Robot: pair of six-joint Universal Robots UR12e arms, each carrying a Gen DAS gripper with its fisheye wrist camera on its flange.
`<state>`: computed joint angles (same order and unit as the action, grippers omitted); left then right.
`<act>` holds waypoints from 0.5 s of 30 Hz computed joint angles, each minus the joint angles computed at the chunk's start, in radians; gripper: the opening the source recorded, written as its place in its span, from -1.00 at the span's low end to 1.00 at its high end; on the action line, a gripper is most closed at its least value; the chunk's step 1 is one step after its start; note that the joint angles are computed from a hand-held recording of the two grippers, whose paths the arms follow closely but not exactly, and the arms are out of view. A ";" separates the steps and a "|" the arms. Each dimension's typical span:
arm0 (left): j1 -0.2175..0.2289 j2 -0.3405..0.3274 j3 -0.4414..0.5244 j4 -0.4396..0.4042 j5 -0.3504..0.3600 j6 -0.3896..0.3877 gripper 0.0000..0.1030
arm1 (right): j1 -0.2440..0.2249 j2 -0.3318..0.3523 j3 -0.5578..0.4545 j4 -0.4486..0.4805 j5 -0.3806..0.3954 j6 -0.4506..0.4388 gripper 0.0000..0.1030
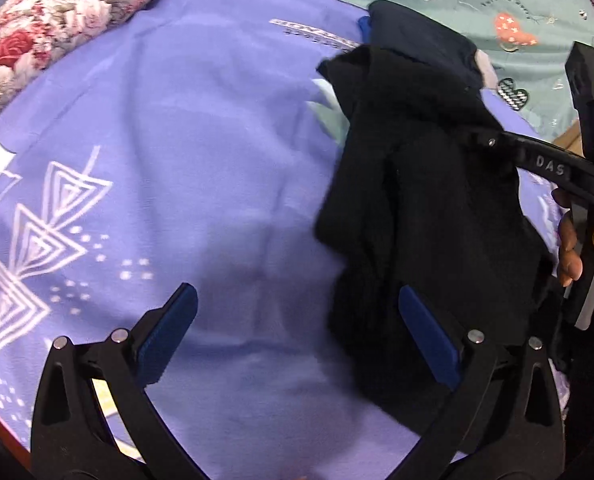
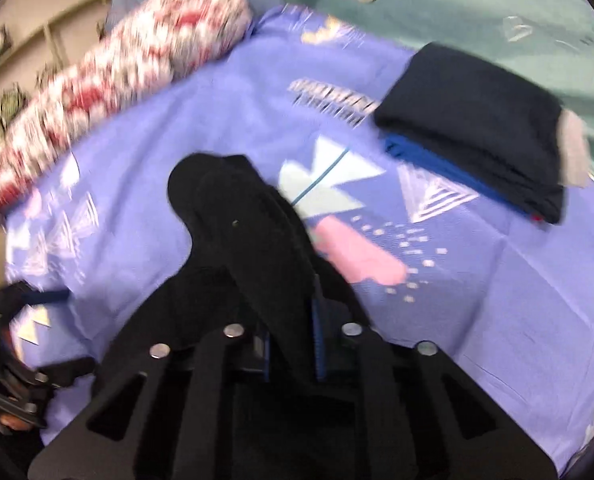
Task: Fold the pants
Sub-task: 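Grasp the black garment with the left tool while the right tool grasps it too, lift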
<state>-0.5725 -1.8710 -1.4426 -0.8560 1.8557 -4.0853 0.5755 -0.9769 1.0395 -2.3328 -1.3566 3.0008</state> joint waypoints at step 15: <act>0.084 -0.151 0.141 0.120 -0.295 0.014 0.88 | -0.049 -0.053 0.119 -0.108 0.011 0.068 -0.75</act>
